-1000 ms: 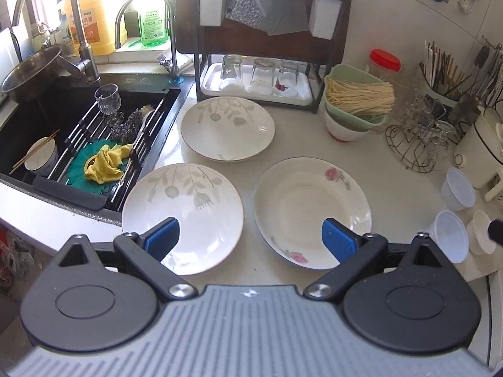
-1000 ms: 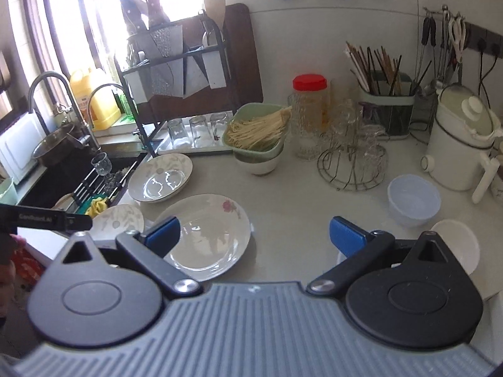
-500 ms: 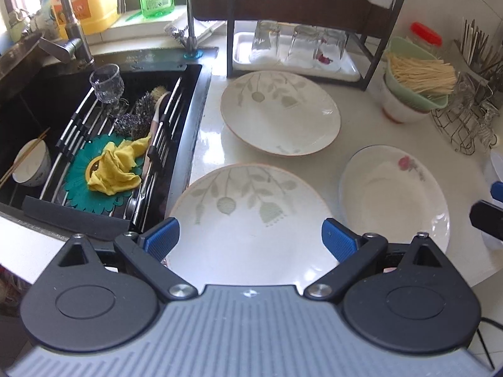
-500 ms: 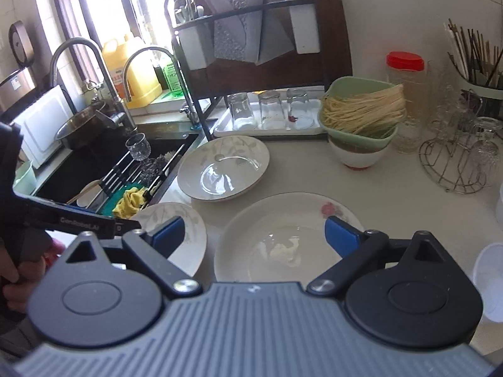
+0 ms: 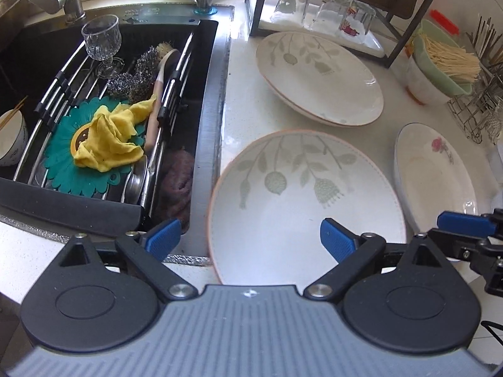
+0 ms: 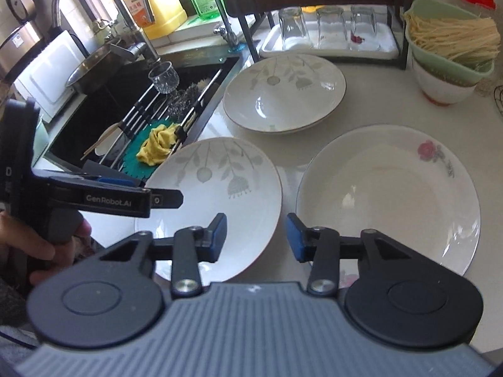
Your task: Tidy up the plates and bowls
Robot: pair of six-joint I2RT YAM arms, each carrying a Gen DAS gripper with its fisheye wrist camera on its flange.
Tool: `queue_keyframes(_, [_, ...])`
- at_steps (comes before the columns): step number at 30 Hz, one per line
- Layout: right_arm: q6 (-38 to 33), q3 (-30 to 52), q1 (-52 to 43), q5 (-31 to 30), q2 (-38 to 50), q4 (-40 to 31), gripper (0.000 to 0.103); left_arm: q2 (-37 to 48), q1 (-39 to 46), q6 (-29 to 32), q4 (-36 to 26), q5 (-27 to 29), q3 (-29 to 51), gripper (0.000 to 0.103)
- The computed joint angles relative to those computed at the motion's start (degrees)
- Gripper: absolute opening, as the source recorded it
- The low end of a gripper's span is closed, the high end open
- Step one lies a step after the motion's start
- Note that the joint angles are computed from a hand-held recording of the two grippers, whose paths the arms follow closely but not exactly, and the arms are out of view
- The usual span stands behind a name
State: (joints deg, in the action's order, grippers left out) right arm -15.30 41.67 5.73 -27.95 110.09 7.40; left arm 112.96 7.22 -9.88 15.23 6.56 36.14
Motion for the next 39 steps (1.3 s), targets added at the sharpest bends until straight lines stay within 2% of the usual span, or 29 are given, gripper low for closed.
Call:
queue_keyframes(6, [5.7, 1.5, 3.9, 5.1, 3.6, -1.9, 0.036, 3.7, 4.8, 3.8, 0.1, 6.1, 2.2, 0.067])
queue_keyframes(9, [9.8, 2.2, 4.8, 7.9, 5.8, -0.3, 0.031, 5.2, 6.0, 6.6, 0.6, 8.0, 3.1, 0.055])
queue_keyframes(10, [11.0, 2.6, 5.5, 9.9, 6.4, 0.0, 0.025, 5.7, 6.1, 7.1, 0.4, 7.9, 3.6, 0.053])
queue_keyframes(13, [13.3, 4.3, 5.4, 8.9, 8.1, -0.9, 0.022, 7.0, 7.1, 7.5, 2.1, 9.5, 4.2, 0.043])
queue_keyframes(15, [13.8, 5.4, 5.6, 8.6, 9.1, -1.2, 0.022, 7.9, 7.7, 7.4, 2.3, 10.8, 4.9, 0.033])
queue_keyframes(17, [14.2, 6.8, 5.9, 8.8, 10.4, -2.0, 0.017, 8.7, 7.7, 6.6, 3.0, 10.5, 5.2, 0.027])
queue_keyframes(21, [15.1, 8.1, 5.5, 7.4, 12.3, -1.5, 0.016, 10.2, 8.5, 4.9, 6.1, 11.8, 5.1, 0.026])
queue_keyframes(25, [15.4, 8.4, 5.1, 7.0, 12.9, 0.0, 0.015, 10.8, 8.9, 3.2, 6.4, 12.9, 5.6, 0.023])
queue_keyframes(32, [12.8, 12.2, 2.3, 2.0, 13.6, -5.5, 0.015, 11.0, 12.0, 2.8, 2.6, 18.1, 7.5, 0.016])
queue_keyframes(39, [10.2, 13.5, 0.0, -1.7, 11.4, -10.6, 0.015, 6.8, 12.2, 3.9, -3.5, 20.4, 8.0, 0.016])
